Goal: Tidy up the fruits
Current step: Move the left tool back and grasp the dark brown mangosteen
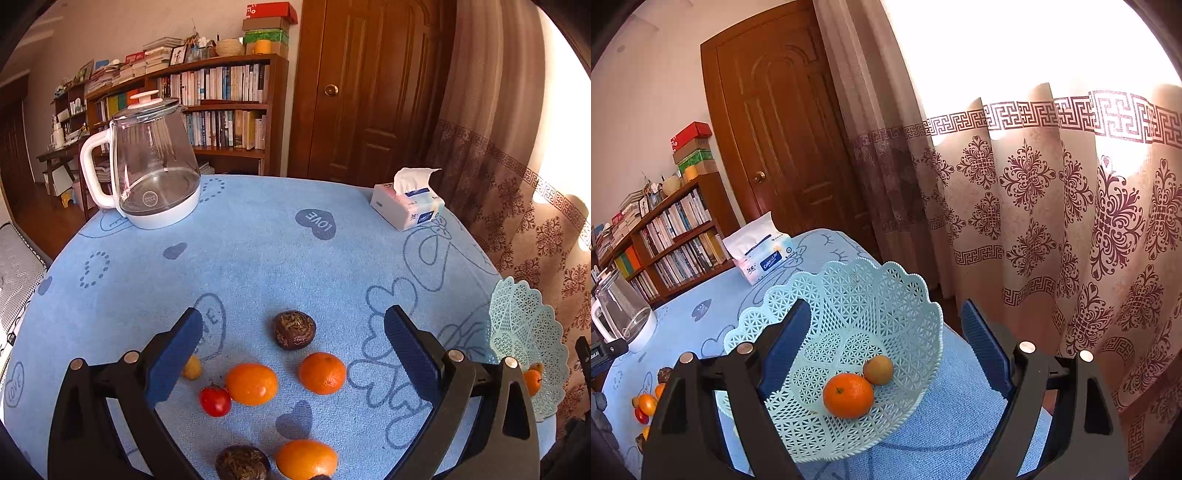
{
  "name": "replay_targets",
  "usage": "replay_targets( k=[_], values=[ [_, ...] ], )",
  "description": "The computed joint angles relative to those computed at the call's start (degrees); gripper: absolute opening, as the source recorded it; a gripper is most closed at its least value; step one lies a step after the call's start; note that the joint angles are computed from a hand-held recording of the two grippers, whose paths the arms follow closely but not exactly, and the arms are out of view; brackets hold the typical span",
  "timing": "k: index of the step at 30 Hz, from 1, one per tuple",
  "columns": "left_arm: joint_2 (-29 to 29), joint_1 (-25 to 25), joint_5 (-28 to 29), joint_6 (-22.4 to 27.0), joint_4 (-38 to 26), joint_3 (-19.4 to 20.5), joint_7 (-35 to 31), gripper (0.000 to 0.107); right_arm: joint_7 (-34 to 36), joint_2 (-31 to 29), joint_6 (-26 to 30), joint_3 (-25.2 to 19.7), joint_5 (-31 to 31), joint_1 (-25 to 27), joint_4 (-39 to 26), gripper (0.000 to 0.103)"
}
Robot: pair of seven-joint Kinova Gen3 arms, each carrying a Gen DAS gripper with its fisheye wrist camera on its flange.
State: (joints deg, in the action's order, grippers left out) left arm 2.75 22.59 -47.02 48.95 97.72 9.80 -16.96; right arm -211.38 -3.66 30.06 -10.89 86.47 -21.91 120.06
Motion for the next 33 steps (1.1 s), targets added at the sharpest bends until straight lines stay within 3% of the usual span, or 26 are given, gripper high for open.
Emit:
replay_targets(
  k=[10,12,15,25,33],
  values=[
    [5.58,-4.82,16.58,-0.52,-5.86,-3.67,-15.16,0.097,0.06,0.09,-0.44,0.02,1.33,-0.32,0.19,0.085],
    [6.93,-5.88,20.64,-0.1,-7.41,-4.2,-18.87,0.084,0.38,0.11,-0.75,0.13,1.15,-0.29,0.14,0.085],
    [8.61,-7.42,26.62,0.48,-9.32,-4.86,-24.05,0.081,0.43,0.15,-1.11,0.25,1.1,-0.18,0.13,0.085],
    [12.64,-6.43,29.81,2.54,-12.58,-7.19,-27.31,0.065,1.28,0.32,-1.28,0.15,0.87,-0.23,-0.07,0.085],
    [11.69,-6.08,29.69,-0.28,-10.54,-7.89,-26.48,0.043,1.51,0.41,-1.14,0.08,1.08,-0.35,-0.08,0.085]
  ],
)
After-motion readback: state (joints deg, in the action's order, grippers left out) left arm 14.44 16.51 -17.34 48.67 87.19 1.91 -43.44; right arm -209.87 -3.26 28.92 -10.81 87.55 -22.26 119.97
